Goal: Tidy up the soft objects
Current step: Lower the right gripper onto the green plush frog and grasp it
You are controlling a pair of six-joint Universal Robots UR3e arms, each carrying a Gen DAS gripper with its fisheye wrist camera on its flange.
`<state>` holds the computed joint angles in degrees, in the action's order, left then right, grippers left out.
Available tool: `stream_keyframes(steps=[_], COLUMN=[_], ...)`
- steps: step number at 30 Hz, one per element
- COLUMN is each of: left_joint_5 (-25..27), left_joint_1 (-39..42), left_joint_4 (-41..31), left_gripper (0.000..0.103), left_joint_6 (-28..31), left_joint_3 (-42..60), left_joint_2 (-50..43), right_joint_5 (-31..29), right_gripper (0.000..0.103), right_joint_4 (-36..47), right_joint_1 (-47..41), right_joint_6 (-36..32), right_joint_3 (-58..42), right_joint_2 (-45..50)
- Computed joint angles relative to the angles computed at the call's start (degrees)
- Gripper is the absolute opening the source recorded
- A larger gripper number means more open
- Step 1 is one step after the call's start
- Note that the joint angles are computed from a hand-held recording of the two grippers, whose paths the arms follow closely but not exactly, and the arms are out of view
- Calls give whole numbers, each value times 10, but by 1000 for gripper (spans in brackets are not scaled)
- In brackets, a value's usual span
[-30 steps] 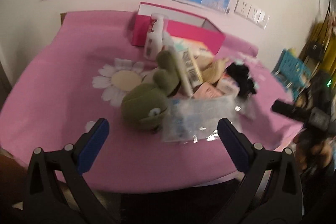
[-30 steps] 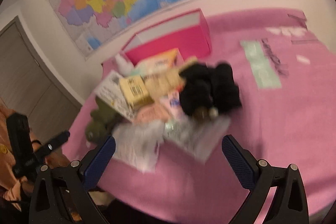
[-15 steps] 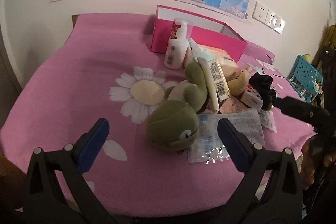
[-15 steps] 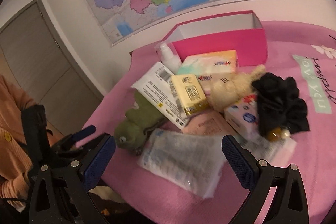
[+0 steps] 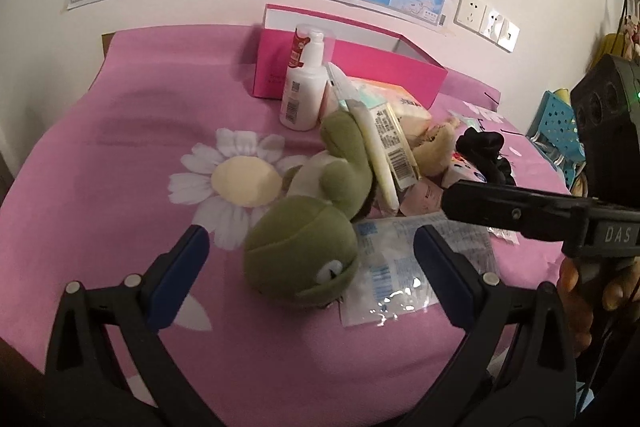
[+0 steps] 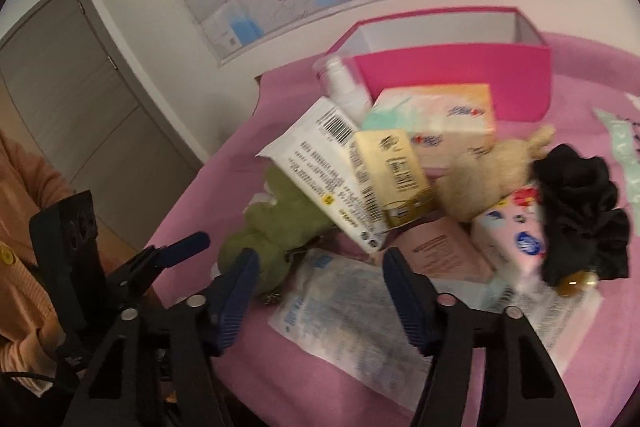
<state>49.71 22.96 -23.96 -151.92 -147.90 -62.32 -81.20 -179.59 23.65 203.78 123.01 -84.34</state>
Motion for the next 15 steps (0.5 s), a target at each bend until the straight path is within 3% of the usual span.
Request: stream_keyframes(steps=[1, 2, 5, 10, 15], left_joint_5=[5, 19, 39, 18, 45], left_joint_1=[-5, -16, -36, -32, -64], left_joint_4=[11, 28, 50, 4, 43], left_gripper=[86, 81, 80, 75, 70], left_joint_6=[0, -5, -6, 43, 39], left_joint_3=[3, 11, 30, 41, 63], left_joint_2=[-12, -34, -86, -92, -147], right_joint_5=[6, 21, 60, 115, 154], right_gripper=[64, 64, 64, 64, 64], right_joint_4=[-2, -7, -15, -21, -28], right_joint_1=[-1, -6, -19, -43, -52], right_joint_6=[2, 4, 10, 33, 65], right_joint_3=[-3, -8, -21, -45, -69], right_joint_2=[5, 14, 35, 77, 115])
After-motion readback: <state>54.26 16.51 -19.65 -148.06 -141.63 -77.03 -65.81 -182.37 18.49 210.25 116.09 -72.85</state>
